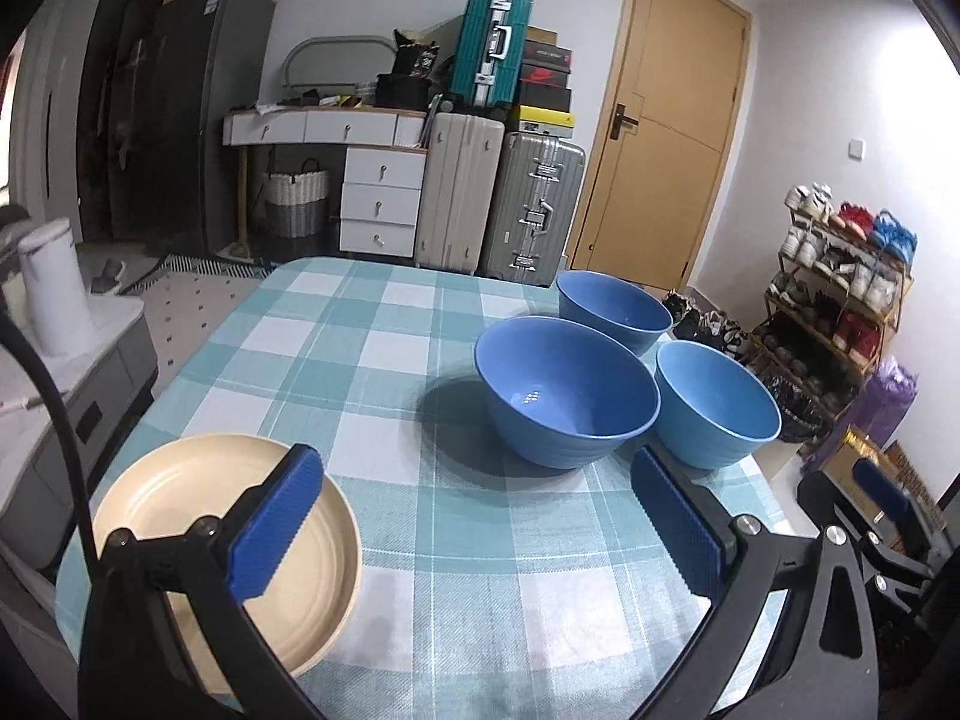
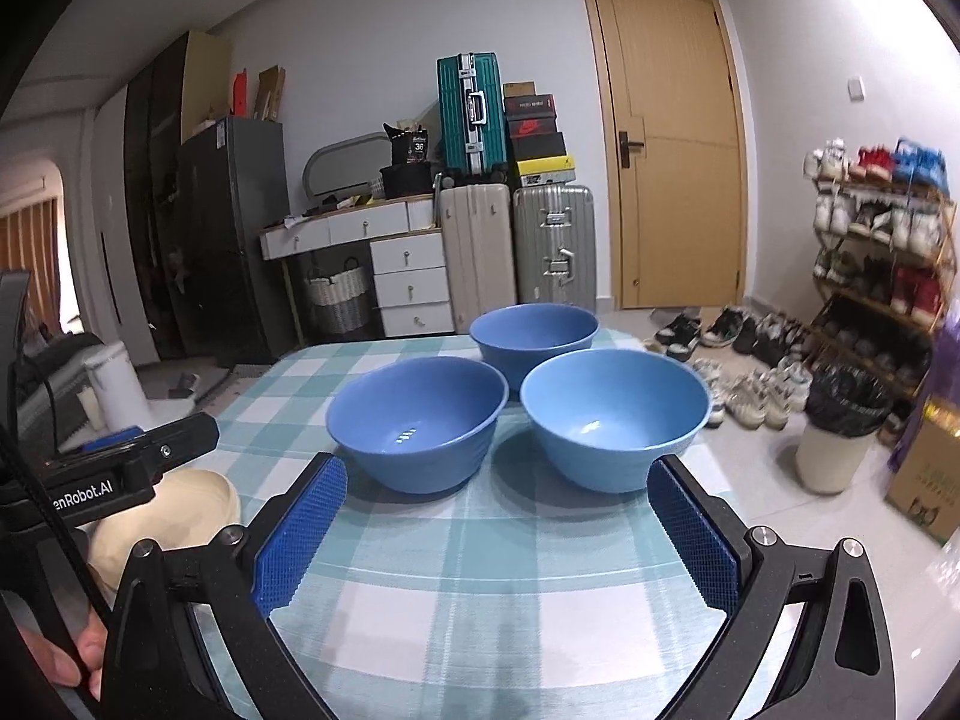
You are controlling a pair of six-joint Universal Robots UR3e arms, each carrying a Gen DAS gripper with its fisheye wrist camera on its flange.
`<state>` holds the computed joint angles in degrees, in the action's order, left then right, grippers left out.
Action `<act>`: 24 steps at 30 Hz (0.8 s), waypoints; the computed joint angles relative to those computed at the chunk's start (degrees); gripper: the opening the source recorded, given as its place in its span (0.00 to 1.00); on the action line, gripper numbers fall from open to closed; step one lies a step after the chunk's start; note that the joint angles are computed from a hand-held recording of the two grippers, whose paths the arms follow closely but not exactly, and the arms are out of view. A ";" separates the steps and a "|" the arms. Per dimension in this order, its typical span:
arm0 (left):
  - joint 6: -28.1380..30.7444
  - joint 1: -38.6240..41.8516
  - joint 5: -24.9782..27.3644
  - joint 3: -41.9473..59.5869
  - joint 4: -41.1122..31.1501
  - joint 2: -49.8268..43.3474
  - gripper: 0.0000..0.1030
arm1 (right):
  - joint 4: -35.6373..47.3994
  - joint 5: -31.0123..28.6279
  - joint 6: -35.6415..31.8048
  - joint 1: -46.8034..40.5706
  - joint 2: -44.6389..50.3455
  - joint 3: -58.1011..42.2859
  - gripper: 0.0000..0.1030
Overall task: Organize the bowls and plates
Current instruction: 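Move the right gripper to the rim of a blue bowl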
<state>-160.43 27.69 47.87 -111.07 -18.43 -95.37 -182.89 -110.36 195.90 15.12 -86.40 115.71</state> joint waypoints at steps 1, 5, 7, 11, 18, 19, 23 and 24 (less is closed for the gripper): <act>0.06 0.65 -0.79 0.20 -1.11 0.14 1.00 | 0.18 0.14 0.16 -0.26 -0.01 -0.12 0.99; 0.10 2.80 -2.97 1.17 -4.51 0.18 1.00 | 6.05 3.37 0.78 -5.21 -2.57 -1.98 0.99; 0.45 3.52 -3.86 1.50 -6.25 0.37 1.00 | 8.66 5.67 0.55 -9.68 -3.92 -2.98 0.99; 1.06 4.18 -4.96 0.99 -6.87 1.29 1.00 | 20.69 10.17 2.01 -20.44 -3.19 -10.66 0.99; 5.29 3.61 -5.89 -0.39 -7.83 3.24 1.00 | 48.05 29.34 8.13 -36.96 11.48 -32.70 0.76; 5.63 3.34 -5.62 -0.70 -7.21 3.40 1.00 | 50.00 30.99 9.21 -37.91 13.56 -34.84 0.63; 4.28 3.33 -5.38 -2.83 -1.16 3.95 1.00 | 54.75 33.27 10.55 -39.61 20.56 -41.90 0.61; 4.02 3.49 -5.58 -3.24 -0.16 4.13 1.00 | 55.11 34.52 10.27 -39.92 21.65 -42.66 0.60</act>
<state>-156.41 31.18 42.29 -114.31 -18.59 -91.23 -127.78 -75.84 206.17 -24.80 -64.74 73.05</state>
